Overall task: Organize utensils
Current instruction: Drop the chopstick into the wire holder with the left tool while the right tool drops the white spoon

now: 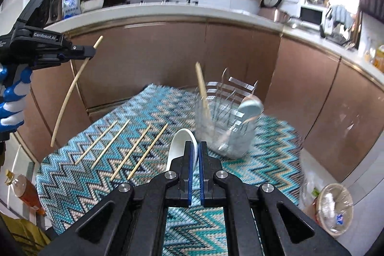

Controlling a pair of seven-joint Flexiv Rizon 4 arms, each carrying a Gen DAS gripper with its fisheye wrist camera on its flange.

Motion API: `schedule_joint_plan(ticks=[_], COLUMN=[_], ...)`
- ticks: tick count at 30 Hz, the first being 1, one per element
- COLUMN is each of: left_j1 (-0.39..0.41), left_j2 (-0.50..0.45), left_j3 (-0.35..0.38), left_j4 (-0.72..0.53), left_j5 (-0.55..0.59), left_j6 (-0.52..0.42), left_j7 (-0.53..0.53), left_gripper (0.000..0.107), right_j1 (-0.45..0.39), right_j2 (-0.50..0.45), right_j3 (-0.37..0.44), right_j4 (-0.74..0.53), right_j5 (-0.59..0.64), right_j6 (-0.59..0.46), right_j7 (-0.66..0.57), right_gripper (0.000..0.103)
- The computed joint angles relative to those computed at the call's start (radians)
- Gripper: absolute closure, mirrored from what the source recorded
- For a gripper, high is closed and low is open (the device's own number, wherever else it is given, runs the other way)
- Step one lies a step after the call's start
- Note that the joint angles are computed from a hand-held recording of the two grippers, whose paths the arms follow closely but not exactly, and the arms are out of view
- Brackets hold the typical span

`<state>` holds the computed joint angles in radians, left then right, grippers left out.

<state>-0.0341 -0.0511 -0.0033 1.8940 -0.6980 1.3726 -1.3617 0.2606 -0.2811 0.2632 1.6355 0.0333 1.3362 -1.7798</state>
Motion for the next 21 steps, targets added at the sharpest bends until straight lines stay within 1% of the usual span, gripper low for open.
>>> schedule_joint_plan(ticks=[3, 4, 6, 7, 8, 10, 12, 13, 14, 16, 18, 20, 21], left_j1=[-0.006, -0.007, -0.007, -0.004, -0.001, 0.004, -0.015, -0.037, -0.06, -0.128, -0.193, -0.222, -0.246], left_j2=[-0.035, -0.05, -0.094, -0.117, -0.138, -0.192, -0.259, -0.292, -0.328, -0.414, -0.507, -0.573, -0.616], left_j3=[-0.025, -0.033, -0.059, -0.075, -0.086, -0.111, -0.09, -0.061, -0.026, 0.084, 0.213, 0.288, 0.352], left_j4=[-0.056, -0.077, -0.134, -0.163, -0.191, -0.256, -0.339, -0.383, -0.43, -0.544, -0.659, -0.734, -0.78], left_j5=[-0.029, -0.027, -0.037, -0.046, -0.044, -0.026, 0.04, 0.075, 0.107, 0.173, 0.229, 0.26, 0.279], left_j6=[0.042, 0.058, 0.109, 0.136, 0.155, 0.209, 0.246, 0.249, 0.249, 0.238, 0.214, 0.19, 0.176], left_j7=[0.02, 0.018, 0.021, 0.023, 0.016, -0.003, -0.075, -0.12, -0.165, -0.268, -0.371, -0.439, -0.49], left_gripper=[0.102, 0.102, 0.102, 0.102, 0.102, 0.102, 0.102, 0.102, 0.102, 0.102, 0.102, 0.102, 0.102], right_j1=[0.034, 0.051, 0.074, 0.1, 0.114, 0.169, 0.206, 0.228, 0.233, 0.264, 0.258, 0.251, 0.248], right_j2=[-0.009, -0.017, -0.033, -0.049, -0.062, -0.098, -0.137, -0.171, -0.191, -0.255, -0.307, -0.37, -0.399], right_j3=[-0.053, -0.083, -0.126, -0.168, -0.194, -0.289, -0.36, -0.408, -0.425, -0.499, -0.513, -0.53, -0.538], right_j4=[-0.01, -0.02, -0.036, -0.053, -0.065, -0.099, -0.139, -0.175, -0.197, -0.27, -0.332, -0.405, -0.438], right_j5=[-0.061, -0.094, -0.156, -0.198, -0.228, -0.296, -0.34, -0.357, -0.368, -0.385, -0.39, -0.391, -0.392], right_j6=[0.066, 0.101, 0.151, 0.186, 0.207, 0.261, 0.295, 0.316, 0.325, 0.347, 0.352, 0.349, 0.346], right_j7=[0.069, 0.108, 0.175, 0.226, 0.26, 0.347, 0.408, 0.443, 0.465, 0.522, 0.553, 0.583, 0.596], right_gripper=[0.099, 0.099, 0.099, 0.099, 0.099, 0.099, 0.099, 0.099, 0.099, 0.099, 0.099, 0.099, 0.099])
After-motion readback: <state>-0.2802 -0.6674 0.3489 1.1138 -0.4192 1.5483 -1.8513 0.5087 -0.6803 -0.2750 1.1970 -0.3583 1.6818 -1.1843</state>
